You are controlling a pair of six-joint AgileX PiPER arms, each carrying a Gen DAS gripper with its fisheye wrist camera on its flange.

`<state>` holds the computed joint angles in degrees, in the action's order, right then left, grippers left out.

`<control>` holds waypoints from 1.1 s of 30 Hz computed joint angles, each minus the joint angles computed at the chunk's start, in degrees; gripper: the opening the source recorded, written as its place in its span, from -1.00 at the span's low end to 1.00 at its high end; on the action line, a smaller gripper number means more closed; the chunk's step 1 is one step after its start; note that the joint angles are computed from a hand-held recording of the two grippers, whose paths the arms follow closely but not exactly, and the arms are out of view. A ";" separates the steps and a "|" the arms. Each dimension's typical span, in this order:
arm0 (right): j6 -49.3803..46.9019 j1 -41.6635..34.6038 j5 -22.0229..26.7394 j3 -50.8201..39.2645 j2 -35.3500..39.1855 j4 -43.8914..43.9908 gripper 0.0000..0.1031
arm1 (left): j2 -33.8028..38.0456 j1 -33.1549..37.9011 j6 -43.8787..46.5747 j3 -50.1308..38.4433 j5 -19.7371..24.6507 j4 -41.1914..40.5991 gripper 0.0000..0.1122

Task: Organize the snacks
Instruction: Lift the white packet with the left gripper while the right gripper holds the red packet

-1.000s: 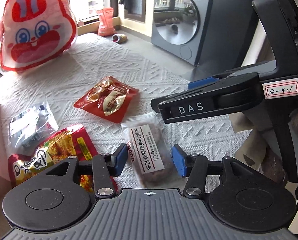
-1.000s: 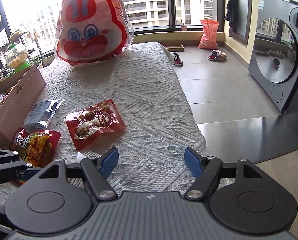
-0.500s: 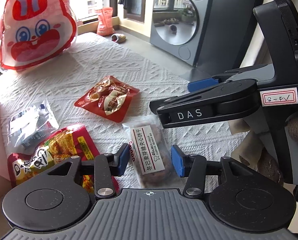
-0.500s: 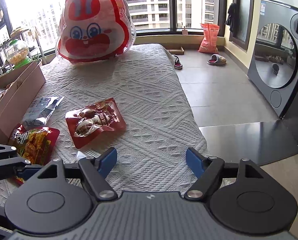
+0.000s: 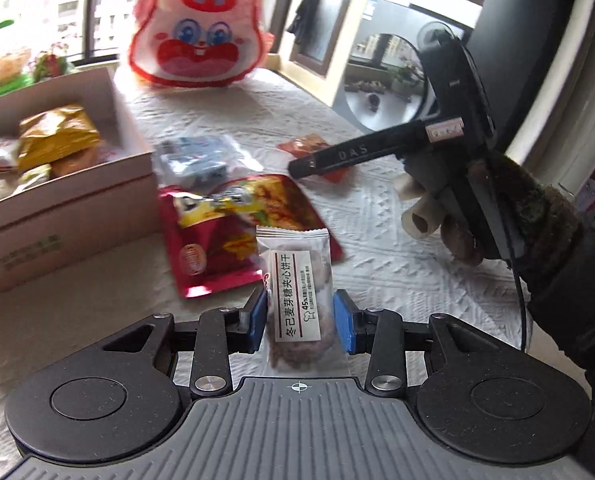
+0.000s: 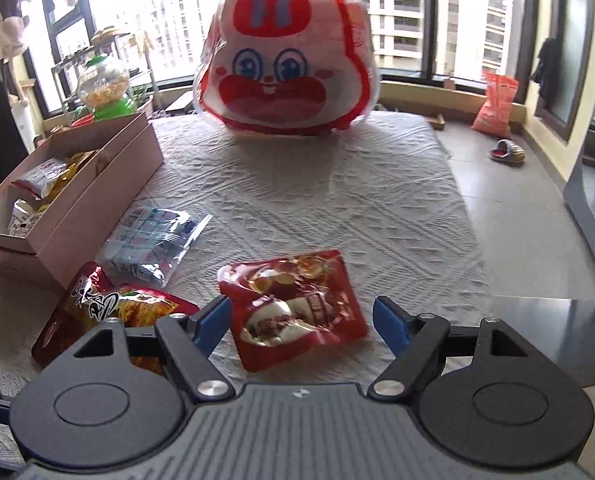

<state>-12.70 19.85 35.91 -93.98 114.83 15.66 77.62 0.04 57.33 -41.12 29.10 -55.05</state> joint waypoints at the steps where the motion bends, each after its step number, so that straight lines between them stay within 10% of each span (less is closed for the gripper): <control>1: 2.33 1.13 -0.04 -1.38 0.85 -3.57 0.66 | -1.32 2.31 0.26 0.98 0.38 -0.35 -0.27; 9: 4.52 5.34 -1.80 5.87 -6.61 -8.54 0.47 | -3.56 17.09 3.81 4.15 4.17 -3.61 -0.27; 15: -15.75 8.35 6.18 14.61 -14.90 6.41 0.50 | -3.57 17.29 6.07 6.54 3.11 -5.18 -0.26; 33: 12.77 12.67 -2.47 29.84 -24.89 -9.04 0.88 | -6.85 6.35 2.77 10.79 -10.02 -3.62 -0.17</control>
<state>0.07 32.53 33.44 -64.14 89.93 6.61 70.77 6.40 60.10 -30.33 19.08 -58.67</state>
